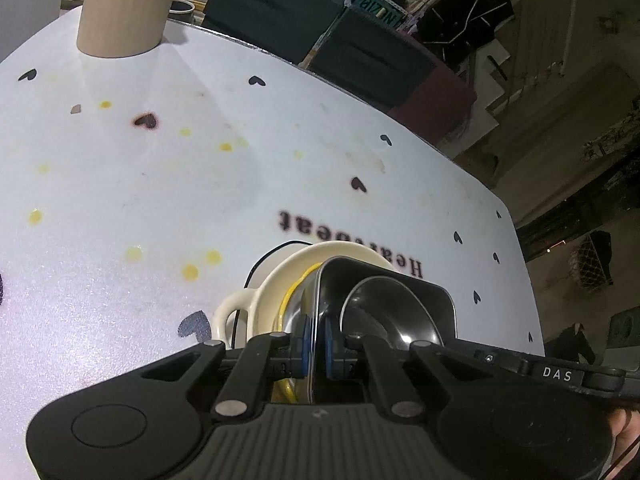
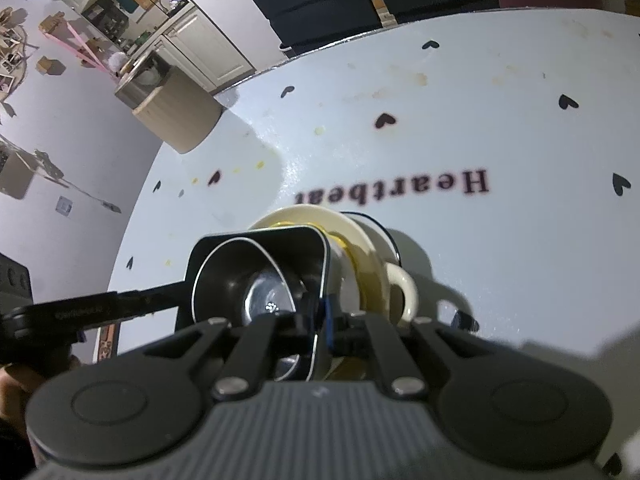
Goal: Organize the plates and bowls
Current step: 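Carry the tin and bowl with both tools over the cream bowl stack, then lower the tin into the cream bowl stack and open both tools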
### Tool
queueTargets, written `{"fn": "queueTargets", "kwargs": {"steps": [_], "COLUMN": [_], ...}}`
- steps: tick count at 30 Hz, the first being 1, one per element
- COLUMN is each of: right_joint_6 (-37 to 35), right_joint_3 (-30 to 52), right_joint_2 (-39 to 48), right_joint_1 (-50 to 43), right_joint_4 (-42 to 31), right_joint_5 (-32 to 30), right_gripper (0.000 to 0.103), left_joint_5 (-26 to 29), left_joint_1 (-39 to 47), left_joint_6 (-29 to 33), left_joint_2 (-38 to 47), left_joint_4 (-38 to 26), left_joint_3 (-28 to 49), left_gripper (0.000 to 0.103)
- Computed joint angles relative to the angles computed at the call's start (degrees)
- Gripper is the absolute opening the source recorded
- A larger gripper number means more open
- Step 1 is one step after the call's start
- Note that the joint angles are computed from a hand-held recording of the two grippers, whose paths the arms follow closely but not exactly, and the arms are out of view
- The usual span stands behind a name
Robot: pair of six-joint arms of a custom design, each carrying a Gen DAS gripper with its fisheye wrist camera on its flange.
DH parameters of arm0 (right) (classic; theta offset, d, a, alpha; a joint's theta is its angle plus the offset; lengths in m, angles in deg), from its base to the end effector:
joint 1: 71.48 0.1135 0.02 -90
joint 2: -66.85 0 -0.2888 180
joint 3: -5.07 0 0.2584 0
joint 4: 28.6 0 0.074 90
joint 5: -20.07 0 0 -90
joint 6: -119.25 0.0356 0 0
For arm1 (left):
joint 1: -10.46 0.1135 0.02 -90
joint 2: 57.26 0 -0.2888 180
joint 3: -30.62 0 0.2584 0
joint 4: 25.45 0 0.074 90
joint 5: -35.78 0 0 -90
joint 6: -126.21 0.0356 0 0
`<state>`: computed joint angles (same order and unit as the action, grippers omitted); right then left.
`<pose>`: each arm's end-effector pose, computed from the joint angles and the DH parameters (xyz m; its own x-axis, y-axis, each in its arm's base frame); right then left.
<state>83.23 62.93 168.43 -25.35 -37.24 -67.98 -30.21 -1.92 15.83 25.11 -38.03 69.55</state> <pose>0.2307 0.2382 0.1311 -0.8938 0.2366 -0.3809 0.0286 0.8778 0.4781 0.2204 -0.0632 0.1337 -0.9048 -0.1271 -0.4064 0.1097 0.8526 -0.5109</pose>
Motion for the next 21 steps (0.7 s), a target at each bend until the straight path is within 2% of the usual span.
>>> {"fn": "queueTargets", "kwargs": {"steps": [21], "right_joint_6": [-0.1], "right_joint_3": [3.8], "right_joint_2": [3.1], "right_joint_1": [0.7], "right_joint_4": [-2.9], "right_joint_5": [1.5], "right_gripper": [0.007], "left_joint_5": [-1.0], "left_joint_1": [-1.0], "left_joint_6": [0.2], "left_joint_2": [2.8], "left_joint_4": [2.2], "left_joint_3": [0.3], "left_gripper": [0.007]}}
